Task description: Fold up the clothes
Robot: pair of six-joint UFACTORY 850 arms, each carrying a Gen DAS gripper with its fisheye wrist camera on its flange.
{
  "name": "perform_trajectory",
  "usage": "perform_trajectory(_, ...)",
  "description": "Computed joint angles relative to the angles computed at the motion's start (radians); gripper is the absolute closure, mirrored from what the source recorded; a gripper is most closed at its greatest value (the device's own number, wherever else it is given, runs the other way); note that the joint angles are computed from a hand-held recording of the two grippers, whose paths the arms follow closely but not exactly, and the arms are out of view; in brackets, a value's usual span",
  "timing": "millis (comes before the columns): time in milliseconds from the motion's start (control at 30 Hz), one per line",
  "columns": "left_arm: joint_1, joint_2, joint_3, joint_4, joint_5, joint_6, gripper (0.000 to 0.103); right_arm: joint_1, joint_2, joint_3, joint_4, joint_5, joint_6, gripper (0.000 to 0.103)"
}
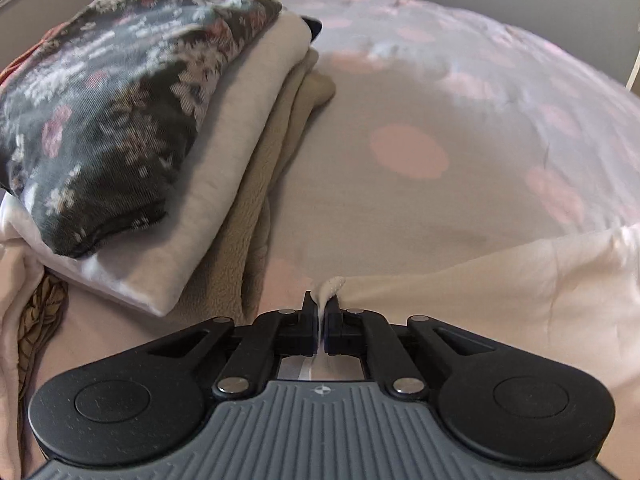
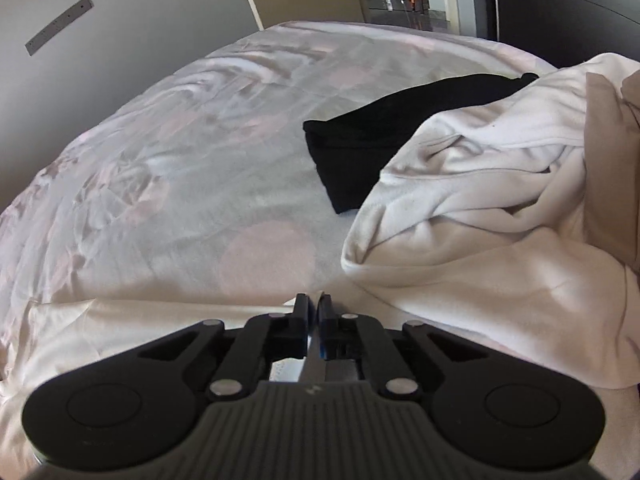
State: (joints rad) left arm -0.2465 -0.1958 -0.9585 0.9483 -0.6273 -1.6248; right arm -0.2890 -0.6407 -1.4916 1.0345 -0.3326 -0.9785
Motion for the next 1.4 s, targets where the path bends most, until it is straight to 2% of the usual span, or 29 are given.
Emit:
perform_trajectory(100,-0.001,-0.012,-0.006,-0.009,-0.007,0.076,0.099,0.002,-0.009,-0.019,-0.076,-0.011,0.019,0.096)
perform_trajectory(133,-0.003,-0.006,-0.007,-0.014,-0.012,0.089,0.092,0.001,-0.01,-0.024,-0.09,-0.017,0.009,0.089)
perform_trajectory(167,-0.004,0.007,-0.002,-0.013,-0.011,0.086,0.09,-0.002,0.0,-0.019,-0.088,-0.015,-0.01,0.083)
perform_trajectory(200,-0.009,0.02,0.003,0.004,-0.018,0.069,0.083,-0.004,0.015,-0.007,-0.065,0.0,-0.054,0.074)
perform_trajectory(233,-0.014,0.033,0.008,0.022,-0.024,0.053,0.079,-0.006,0.03,0.005,-0.036,0.017,-0.103,0.07)
perform_trajectory(267,-0.021,0.047,0.014,0.059,-0.02,0.03,0.077,-0.009,0.042,0.011,0.012,0.013,-0.168,0.07)
perform_trajectory(367,-0.019,0.057,0.004,0.143,0.052,0.031,0.058,-0.013,0.056,0.0,0.099,-0.049,-0.279,0.067)
perform_trajectory(433,-0.014,0.039,-0.023,0.154,0.121,0.053,0.056,-0.005,0.044,-0.028,0.111,-0.121,-0.293,0.062)
perform_trajectory(533,-0.005,-0.018,-0.085,0.08,0.233,0.178,0.056,0.026,0.017,-0.066,0.117,-0.214,-0.3,0.056)
perform_trajectory(600,-0.018,-0.061,-0.119,0.092,0.257,0.199,0.05,0.053,-0.004,-0.088,0.099,-0.245,-0.294,0.051)
perform_trajectory(667,-0.026,-0.105,-0.15,0.098,0.268,0.217,0.048,0.078,-0.03,-0.114,0.077,-0.262,-0.286,0.05)
perform_trajectory(800,-0.023,-0.175,-0.198,0.072,0.289,0.25,0.048,0.118,-0.084,-0.168,0.044,-0.269,-0.256,0.05)
perform_trajectory(933,-0.017,-0.203,-0.207,0.035,0.312,0.258,0.05,0.138,-0.125,-0.207,0.009,-0.303,-0.23,0.052)
perform_trajectory(1000,-0.019,-0.199,-0.188,0.127,0.325,0.166,0.052,0.148,-0.124,-0.192,-0.009,-0.288,-0.256,0.054)
perform_trajectory(1033,-0.019,-0.195,-0.179,0.168,0.335,0.131,0.057,0.152,-0.115,-0.173,-0.003,-0.264,-0.292,0.06)
perform_trajectory(1100,-0.021,-0.188,-0.17,0.218,0.345,0.077,0.075,0.157,-0.101,-0.145,0.006,-0.228,-0.346,0.069)
perform_trajectory(1133,-0.022,-0.185,-0.166,0.243,0.348,0.05,0.089,0.159,-0.096,-0.137,0.008,-0.218,-0.36,0.08)
perform_trajectory(1167,-0.027,-0.184,-0.169,0.242,0.342,0.043,0.098,0.16,-0.093,-0.135,-0.005,-0.216,-0.351,0.087)
perform_trajectory(1233,-0.037,-0.181,-0.174,0.25,0.322,0.016,0.1,0.168,-0.071,-0.114,-0.003,-0.184,-0.376,0.098)
perform_trajectory(1333,-0.05,-0.173,-0.183,0.271,0.276,-0.026,0.1,0.184,-0.03,-0.073,0.054,-0.105,-0.46,0.099)
perform_trajectory(1400,-0.052,-0.163,-0.196,0.256,0.252,-0.003,0.1,0.188,-0.018,-0.077,0.073,-0.088,-0.464,0.099)
